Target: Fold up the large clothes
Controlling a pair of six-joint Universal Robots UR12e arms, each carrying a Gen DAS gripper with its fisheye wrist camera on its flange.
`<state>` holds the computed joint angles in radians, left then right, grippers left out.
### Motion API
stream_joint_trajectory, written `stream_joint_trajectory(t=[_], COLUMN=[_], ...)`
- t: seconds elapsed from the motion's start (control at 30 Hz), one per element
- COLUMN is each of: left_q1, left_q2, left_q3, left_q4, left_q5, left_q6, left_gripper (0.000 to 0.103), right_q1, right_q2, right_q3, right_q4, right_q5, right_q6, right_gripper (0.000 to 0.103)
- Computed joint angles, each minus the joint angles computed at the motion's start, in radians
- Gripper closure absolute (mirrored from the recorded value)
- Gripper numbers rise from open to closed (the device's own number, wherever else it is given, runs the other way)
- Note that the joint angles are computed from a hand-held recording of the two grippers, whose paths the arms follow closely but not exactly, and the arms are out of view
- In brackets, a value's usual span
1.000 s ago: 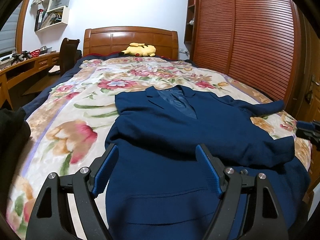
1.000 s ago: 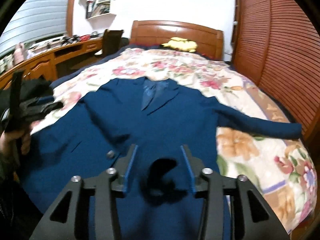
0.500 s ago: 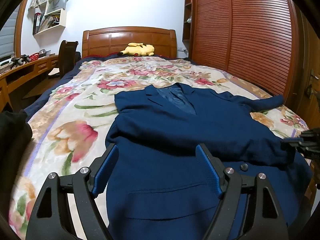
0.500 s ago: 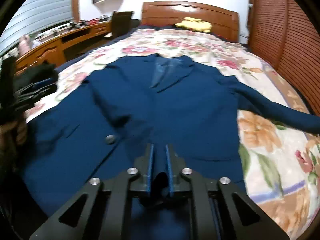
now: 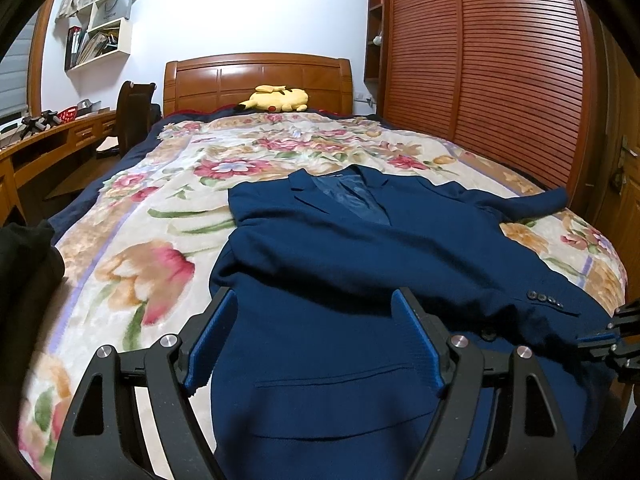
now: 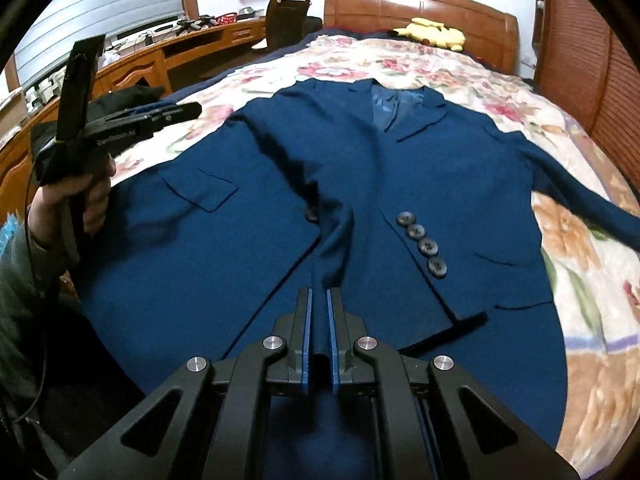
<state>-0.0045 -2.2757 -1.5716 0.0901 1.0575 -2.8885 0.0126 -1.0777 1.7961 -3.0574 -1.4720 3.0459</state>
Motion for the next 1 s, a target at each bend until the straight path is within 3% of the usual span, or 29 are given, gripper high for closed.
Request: stream_joint_trajectory(t=[0.13,0.3,0.47,0.63,1.0], left_q1=[0.001,0.001,0.001,-0.001,0.001], left_q2=[0.000,0.001,0.001,0.000,0.001], left_q3=[0.000,-0.001,0.000,0.000,-0.005], left_q4=[0.001,0.000,-0.001,0.000,-0.004], left_q5=[-0.001,-0.001,0.000,0.002,0.005], left_q6=[0.000,0.002,0.004,0.002,0.011], left_gripper=[0.023,0.023,0.023,0.023,0.023], right_q1=[0.012,0.009,0.000,-0.016,-0.030], right_q2=[-0.011,-0.026,-0.011,0.018,0.051], right_q3=[0.004,0.022,0.006,-0.025,-0.044], right_q4=[-0.035,-0.124,-0.132,-0.047,0.043], right_q5=[-0.042,-0.090,-0.183,-0.208,-0.119], right_q6=[-0.005,0.009,0.017,0.055,0.118], right_gripper=[0.095,0.079,0.059,0.058,0.059])
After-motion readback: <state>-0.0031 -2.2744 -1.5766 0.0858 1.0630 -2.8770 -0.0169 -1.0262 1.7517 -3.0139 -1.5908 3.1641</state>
